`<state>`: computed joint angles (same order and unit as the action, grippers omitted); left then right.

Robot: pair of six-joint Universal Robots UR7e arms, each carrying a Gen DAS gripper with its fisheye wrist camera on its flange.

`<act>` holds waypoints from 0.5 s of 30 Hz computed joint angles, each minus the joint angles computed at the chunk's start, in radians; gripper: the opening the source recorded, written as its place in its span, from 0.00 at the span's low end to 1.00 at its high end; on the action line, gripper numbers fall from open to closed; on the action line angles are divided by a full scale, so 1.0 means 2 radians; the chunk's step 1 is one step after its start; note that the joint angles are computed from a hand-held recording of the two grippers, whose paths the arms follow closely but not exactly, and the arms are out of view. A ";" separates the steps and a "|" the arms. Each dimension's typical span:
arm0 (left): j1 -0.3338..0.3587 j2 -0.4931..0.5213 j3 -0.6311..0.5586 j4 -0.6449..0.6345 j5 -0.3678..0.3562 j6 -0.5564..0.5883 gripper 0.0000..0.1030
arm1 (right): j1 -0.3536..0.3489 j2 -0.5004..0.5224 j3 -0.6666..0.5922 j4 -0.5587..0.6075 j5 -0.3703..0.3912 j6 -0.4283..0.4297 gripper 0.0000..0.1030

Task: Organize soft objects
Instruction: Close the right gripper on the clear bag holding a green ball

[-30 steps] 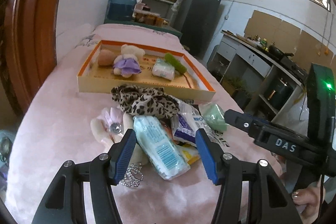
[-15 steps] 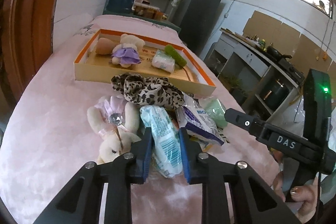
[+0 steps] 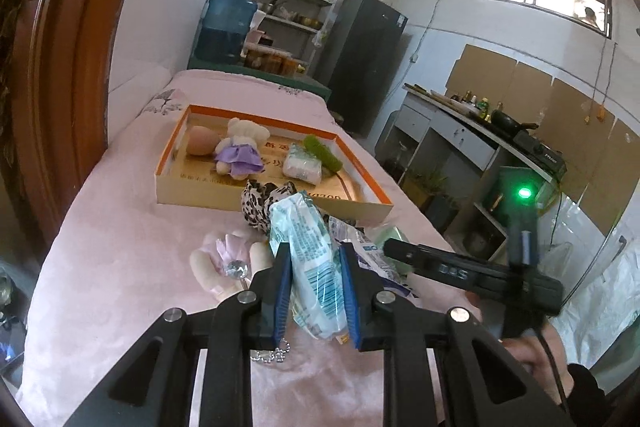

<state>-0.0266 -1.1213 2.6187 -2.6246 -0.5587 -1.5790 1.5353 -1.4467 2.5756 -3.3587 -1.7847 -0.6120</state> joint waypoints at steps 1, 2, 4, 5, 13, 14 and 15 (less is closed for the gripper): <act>-0.002 -0.001 0.001 0.000 0.001 -0.001 0.23 | 0.002 0.007 -0.004 -0.003 -0.006 0.003 0.57; -0.003 -0.002 0.003 0.000 0.002 -0.003 0.23 | 0.005 0.016 -0.007 -0.009 -0.015 0.005 0.57; -0.006 -0.007 0.007 0.003 0.004 -0.008 0.23 | 0.007 0.024 -0.012 -0.012 -0.023 0.006 0.57; -0.007 -0.009 0.009 0.005 0.004 -0.012 0.23 | 0.005 0.025 -0.013 -0.009 -0.020 0.005 0.57; -0.032 -0.043 0.016 0.091 0.007 -0.074 0.23 | -0.003 0.019 -0.012 -0.006 -0.010 0.000 0.44; -0.033 -0.048 0.016 0.100 0.007 -0.081 0.23 | -0.003 0.019 -0.011 -0.007 -0.010 0.000 0.44; -0.034 -0.051 0.016 0.106 0.007 -0.085 0.23 | -0.002 0.018 -0.010 -0.008 -0.010 0.000 0.43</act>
<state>-0.0951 -1.2226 2.6505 -2.4120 -0.5441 -1.7486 1.5306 -1.4103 2.5549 -3.3738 -1.8051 -0.6115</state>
